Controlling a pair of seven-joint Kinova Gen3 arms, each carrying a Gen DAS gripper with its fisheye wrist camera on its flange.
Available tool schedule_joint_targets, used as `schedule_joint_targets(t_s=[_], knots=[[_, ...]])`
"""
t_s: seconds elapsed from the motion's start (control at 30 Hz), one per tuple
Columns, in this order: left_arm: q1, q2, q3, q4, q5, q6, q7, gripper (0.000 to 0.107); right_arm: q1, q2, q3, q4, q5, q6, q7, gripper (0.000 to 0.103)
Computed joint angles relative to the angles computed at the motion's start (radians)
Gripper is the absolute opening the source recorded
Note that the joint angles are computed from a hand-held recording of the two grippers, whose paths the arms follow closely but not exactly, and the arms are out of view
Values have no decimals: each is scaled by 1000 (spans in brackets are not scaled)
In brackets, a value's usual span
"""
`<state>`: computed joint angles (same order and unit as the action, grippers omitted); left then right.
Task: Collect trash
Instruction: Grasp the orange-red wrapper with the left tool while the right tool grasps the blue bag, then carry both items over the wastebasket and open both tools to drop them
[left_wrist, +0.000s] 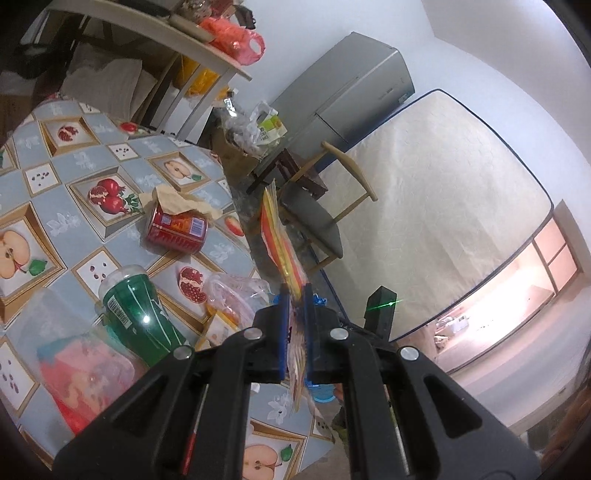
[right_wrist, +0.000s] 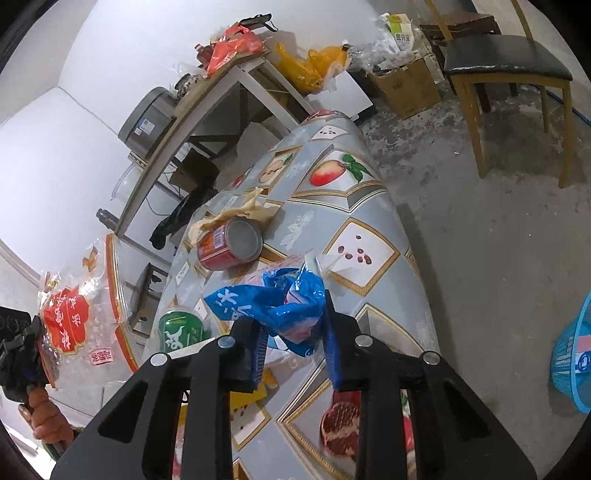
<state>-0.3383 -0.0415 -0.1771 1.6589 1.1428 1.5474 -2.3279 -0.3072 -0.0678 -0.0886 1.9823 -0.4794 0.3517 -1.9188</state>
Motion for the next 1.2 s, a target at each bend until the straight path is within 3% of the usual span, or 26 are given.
schedule_joint_targets(t_s=[0.23, 0.47, 0.67, 0.8, 0.97, 1.13, 1.2], knots=[[1, -66, -36, 23, -11, 33, -15, 5, -34, -87, 36, 58, -105, -5, 59, 26], [41, -121, -55, 41, -20, 44, -11, 5, 5, -224, -24, 96, 37, 29, -104, 26], [124, -167, -26, 56, -41, 7, 16, 5, 46, -363, -46, 140, 142, 96, -231, 26], [214, -170, 45, 54, -65, -56, 63, 5, 100, -474, -44, 183, 191, 161, -299, 26], [351, -120, 163, 23, -94, -163, 127, 5, 192, -634, 12, 244, 243, 298, -345, 26], [527, 23, 331, -71, -201, -330, 267, 5, 293, -768, 148, 313, 311, 438, -350, 26], [598, 89, 362, -113, -258, -377, 320, 5, 324, -793, 221, 345, 334, 472, -335, 26]])
